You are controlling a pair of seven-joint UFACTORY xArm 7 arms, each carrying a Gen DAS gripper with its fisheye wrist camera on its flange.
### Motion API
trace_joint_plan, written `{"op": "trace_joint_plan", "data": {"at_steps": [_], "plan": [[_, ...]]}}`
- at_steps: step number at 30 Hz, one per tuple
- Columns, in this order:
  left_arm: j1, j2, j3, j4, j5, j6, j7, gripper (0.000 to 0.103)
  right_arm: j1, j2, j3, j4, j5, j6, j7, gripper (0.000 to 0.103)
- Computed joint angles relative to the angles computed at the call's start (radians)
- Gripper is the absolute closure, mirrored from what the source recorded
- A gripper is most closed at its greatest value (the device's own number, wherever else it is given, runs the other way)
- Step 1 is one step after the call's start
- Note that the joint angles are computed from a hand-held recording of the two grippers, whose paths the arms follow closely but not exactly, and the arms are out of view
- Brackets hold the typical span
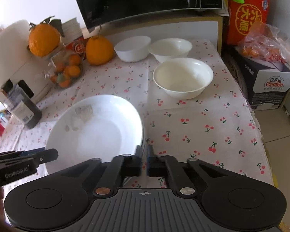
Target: Organize plates and bowls
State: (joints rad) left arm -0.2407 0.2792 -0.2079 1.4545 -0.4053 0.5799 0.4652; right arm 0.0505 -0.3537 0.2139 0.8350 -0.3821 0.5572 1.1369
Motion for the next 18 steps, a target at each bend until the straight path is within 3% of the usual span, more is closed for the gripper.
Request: {"op": "trace_joint_plan", "data": {"at_steps": [6,7,8,11,14,16,18], "plan": [[0.003,0.005,-0.002,0.010,-0.002,0.009,0.001,0.084,0.008,0.001,-0.003,0.005,-0.006,0.010,-0.012,0.102],[0.004,0.005,-0.004,0.009,-0.007,0.006,0.005,0.080,0.008,0.000,-0.007,0.004,0.001,0.006,-0.014,0.095],[0.005,0.002,-0.005,0.006,-0.012,0.000,0.009,0.079,0.004,-0.002,-0.005,0.005,0.001,0.009,-0.005,0.095],[-0.002,-0.002,-0.003,0.000,-0.006,-0.025,0.006,0.063,0.008,-0.003,-0.015,0.004,0.025,0.005,-0.010,0.093],[-0.004,0.000,-0.005,0.006,-0.003,-0.036,0.007,0.043,0.001,-0.004,-0.016,0.007,0.035,0.002,-0.003,0.083],[-0.004,0.004,-0.006,0.015,-0.005,-0.036,0.003,0.029,-0.007,-0.007,-0.016,0.008,0.037,-0.009,0.011,0.066],[-0.008,0.013,-0.006,0.033,0.003,-0.031,-0.004,0.022,-0.014,-0.009,-0.018,0.012,0.037,-0.019,0.018,0.055]]}}
